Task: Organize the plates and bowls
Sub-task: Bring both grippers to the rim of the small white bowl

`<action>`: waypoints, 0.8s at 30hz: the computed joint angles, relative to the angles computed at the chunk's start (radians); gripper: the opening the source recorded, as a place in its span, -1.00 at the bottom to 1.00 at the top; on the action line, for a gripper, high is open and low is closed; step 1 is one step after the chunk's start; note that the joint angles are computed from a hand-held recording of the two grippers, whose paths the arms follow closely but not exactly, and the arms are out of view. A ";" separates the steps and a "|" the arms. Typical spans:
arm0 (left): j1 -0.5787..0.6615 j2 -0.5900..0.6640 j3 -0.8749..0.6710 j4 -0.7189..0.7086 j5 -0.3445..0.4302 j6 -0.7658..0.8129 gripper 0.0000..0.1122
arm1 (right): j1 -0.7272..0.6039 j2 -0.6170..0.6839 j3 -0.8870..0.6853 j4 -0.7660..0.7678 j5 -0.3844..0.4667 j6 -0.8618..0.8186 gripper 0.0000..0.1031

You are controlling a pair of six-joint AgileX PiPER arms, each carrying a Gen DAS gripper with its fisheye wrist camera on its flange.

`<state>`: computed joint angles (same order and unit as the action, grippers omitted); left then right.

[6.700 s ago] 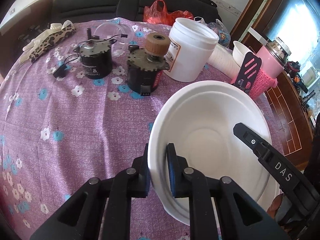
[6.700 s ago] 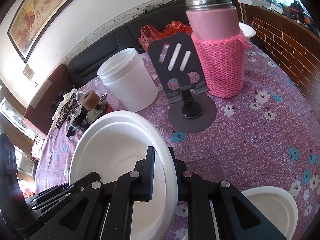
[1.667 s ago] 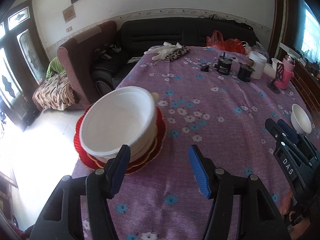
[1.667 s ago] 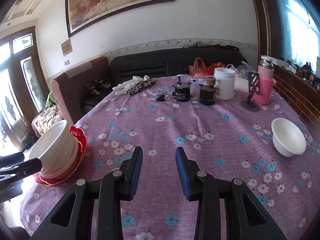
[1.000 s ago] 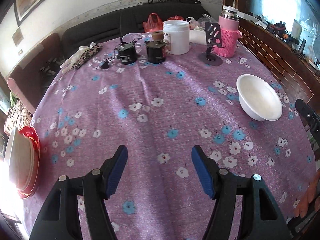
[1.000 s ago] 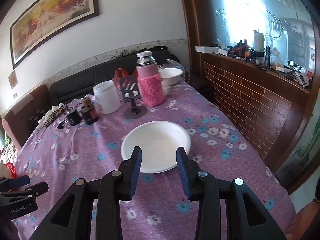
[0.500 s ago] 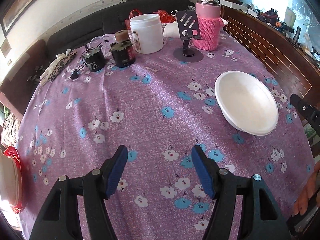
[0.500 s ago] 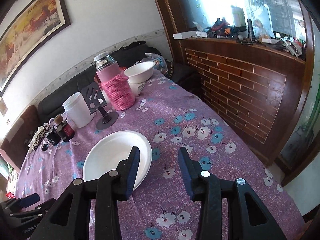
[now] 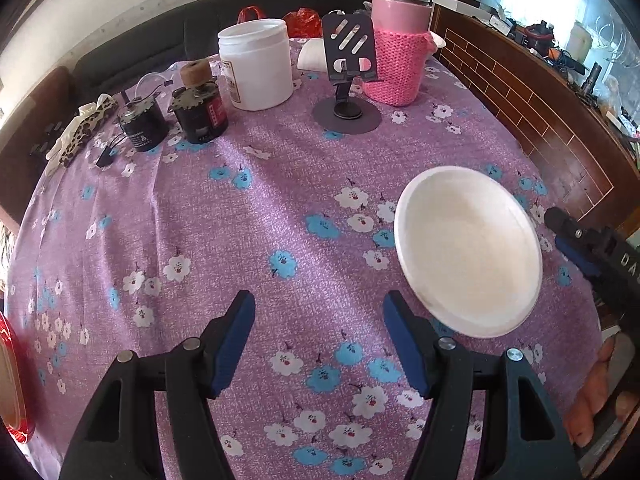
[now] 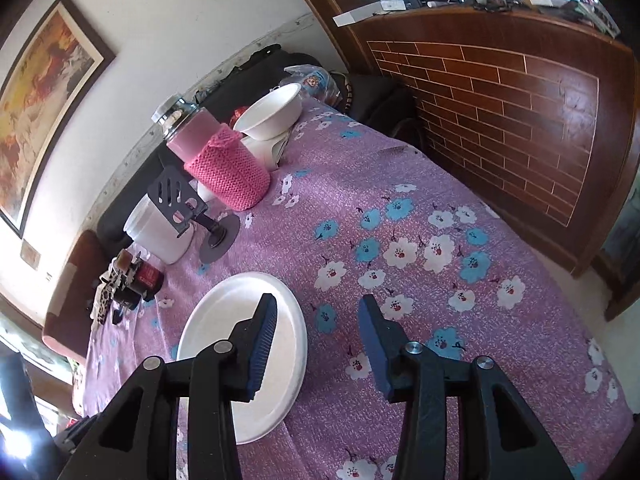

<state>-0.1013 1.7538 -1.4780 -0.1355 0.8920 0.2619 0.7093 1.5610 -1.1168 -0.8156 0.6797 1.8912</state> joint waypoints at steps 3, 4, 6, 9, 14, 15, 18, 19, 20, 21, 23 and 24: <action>-0.016 0.043 -0.070 0.000 0.030 -0.034 0.25 | -0.045 -0.013 0.060 0.001 -0.117 0.038 -0.09; -0.022 0.057 -0.089 0.000 0.038 -0.043 0.25 | -0.059 -0.017 0.077 0.001 -0.157 0.048 -0.09; -0.034 0.083 -0.121 -0.006 0.053 -0.054 0.25 | -0.077 -0.019 0.096 0.009 -0.206 0.052 -0.09; -0.042 0.118 -0.154 -0.014 0.067 -0.064 0.25 | -0.089 -0.017 0.102 0.015 -0.242 0.046 -0.08; -0.040 0.163 -0.185 -0.052 0.086 -0.059 0.25 | -0.101 -0.012 0.106 0.019 -0.290 0.049 -0.08; -0.037 0.176 -0.200 -0.068 0.103 -0.048 0.25 | -0.099 -0.009 0.101 0.022 -0.289 0.045 -0.08; -0.022 0.221 -0.247 -0.125 0.161 -0.022 0.25 | -0.097 0.002 0.088 0.047 -0.296 0.013 -0.08; -0.018 0.233 -0.261 -0.138 0.175 -0.018 0.25 | -0.095 0.010 0.077 0.062 -0.291 -0.004 -0.08; -0.012 0.246 -0.276 -0.157 0.192 -0.009 0.25 | -0.094 0.016 0.071 0.070 -0.288 -0.013 -0.08; -0.005 0.256 -0.289 -0.178 0.208 -0.003 0.25 | -0.092 0.018 0.070 0.066 -0.290 -0.008 -0.08; 0.004 0.269 -0.301 -0.204 0.220 0.001 0.25 | -0.089 0.020 0.070 0.050 -0.288 0.011 -0.08; 0.001 0.274 -0.303 -0.204 0.222 -0.002 0.25 | -0.088 0.022 0.070 0.051 -0.286 0.013 -0.08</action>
<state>-0.0999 2.0277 -1.7814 -0.3394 1.1136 0.2597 0.6209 1.5828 -1.0471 -0.7648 0.3932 1.9041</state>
